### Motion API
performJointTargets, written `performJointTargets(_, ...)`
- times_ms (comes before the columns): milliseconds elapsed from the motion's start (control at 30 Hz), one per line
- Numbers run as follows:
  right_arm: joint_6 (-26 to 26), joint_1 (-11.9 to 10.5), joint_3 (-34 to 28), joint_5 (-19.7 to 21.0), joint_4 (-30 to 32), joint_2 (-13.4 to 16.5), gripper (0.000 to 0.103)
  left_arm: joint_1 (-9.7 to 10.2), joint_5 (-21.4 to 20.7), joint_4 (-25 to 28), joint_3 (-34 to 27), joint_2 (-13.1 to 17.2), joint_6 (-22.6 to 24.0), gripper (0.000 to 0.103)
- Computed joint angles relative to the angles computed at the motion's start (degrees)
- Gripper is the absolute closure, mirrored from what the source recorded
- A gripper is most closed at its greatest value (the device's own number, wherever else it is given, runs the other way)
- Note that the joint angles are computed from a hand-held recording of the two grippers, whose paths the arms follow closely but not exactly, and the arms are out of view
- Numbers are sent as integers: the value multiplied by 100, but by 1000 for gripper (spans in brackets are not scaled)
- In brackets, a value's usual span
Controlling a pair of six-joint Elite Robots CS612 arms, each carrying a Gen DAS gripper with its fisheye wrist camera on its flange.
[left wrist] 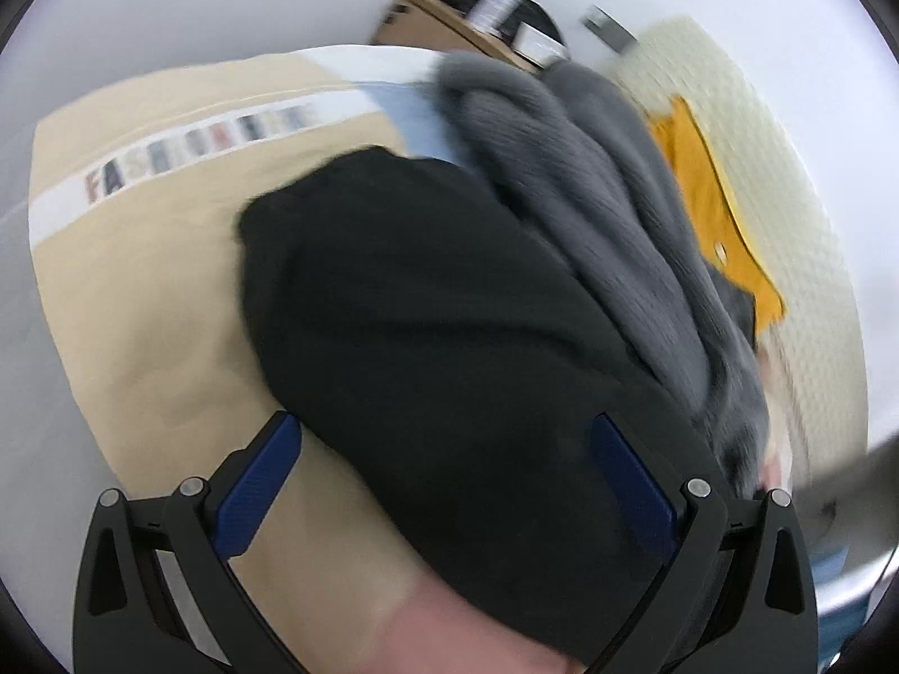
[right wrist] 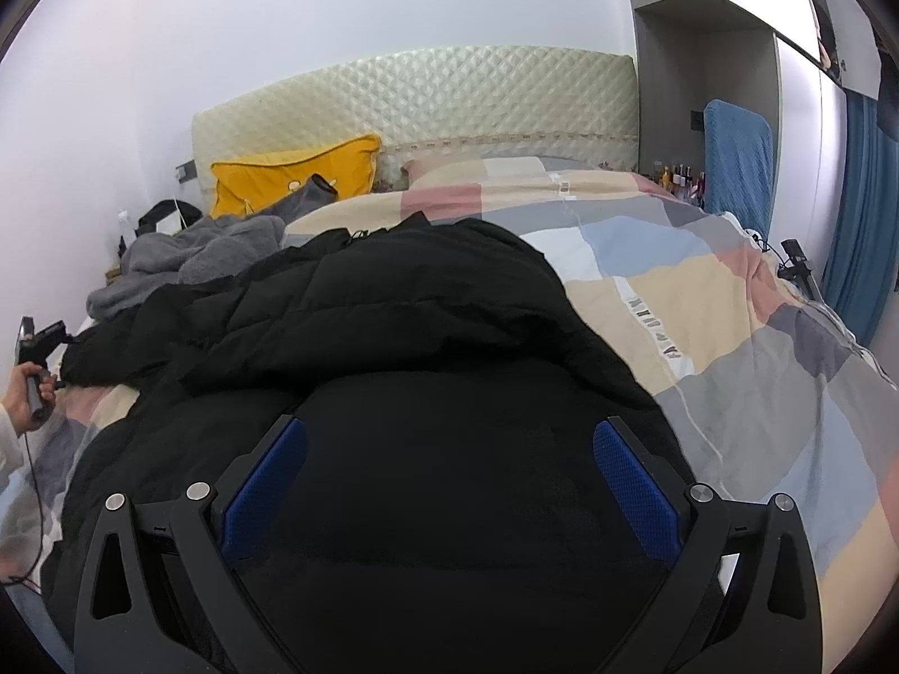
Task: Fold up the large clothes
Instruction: 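Reach the left tool to the other sleeve cuff and close on it, then lift the gripped sleeve with the left tool and swing it over the jacket front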
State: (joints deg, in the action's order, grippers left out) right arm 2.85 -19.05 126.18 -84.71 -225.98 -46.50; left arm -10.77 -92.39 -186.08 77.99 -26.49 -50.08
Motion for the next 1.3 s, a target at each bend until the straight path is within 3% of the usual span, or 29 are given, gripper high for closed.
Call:
performJointTargets(167, -65, 96, -121, -91, 178, 57, 0, 143, -136, -380, -240, 291, -636, 1)
performJointTargets(267, -122, 129, -154, -133, 258, 72, 0, 126, -5, -365, -410, 359, -333, 2)
performJointTargets(367, -117, 138, -170, -130, 313, 71, 0, 110, -114, -270, -639, 459, -233, 23)
performJointTargets(433, -112, 137, -169, -144, 309, 63, 0, 112, -224, -240, -696, 484, -226, 45)
performJointTargets(467, -106, 135, -167, -137, 315, 56, 0, 100, -232, -293, -682, 470, -178, 66)
performJointTargets(500, -105, 136, -164, -130, 318, 48, 0, 77, -181, -433, -629, 446, -92, 81)
performJointTargets(600, -136, 120, -132, -100, 255, 33, 0, -50, 355, -357, -421, 220, 469, 92)
performJointTargets(933, -241, 48, -10, 297, 464, -126, 0, -221, 1108, -109, 375, -662, 732, 98)
performJointTargets(1300, -618, -136, 269, 891, 84, -285, 0, -626, 1650, -327, 1021, -1603, 1325, 99)
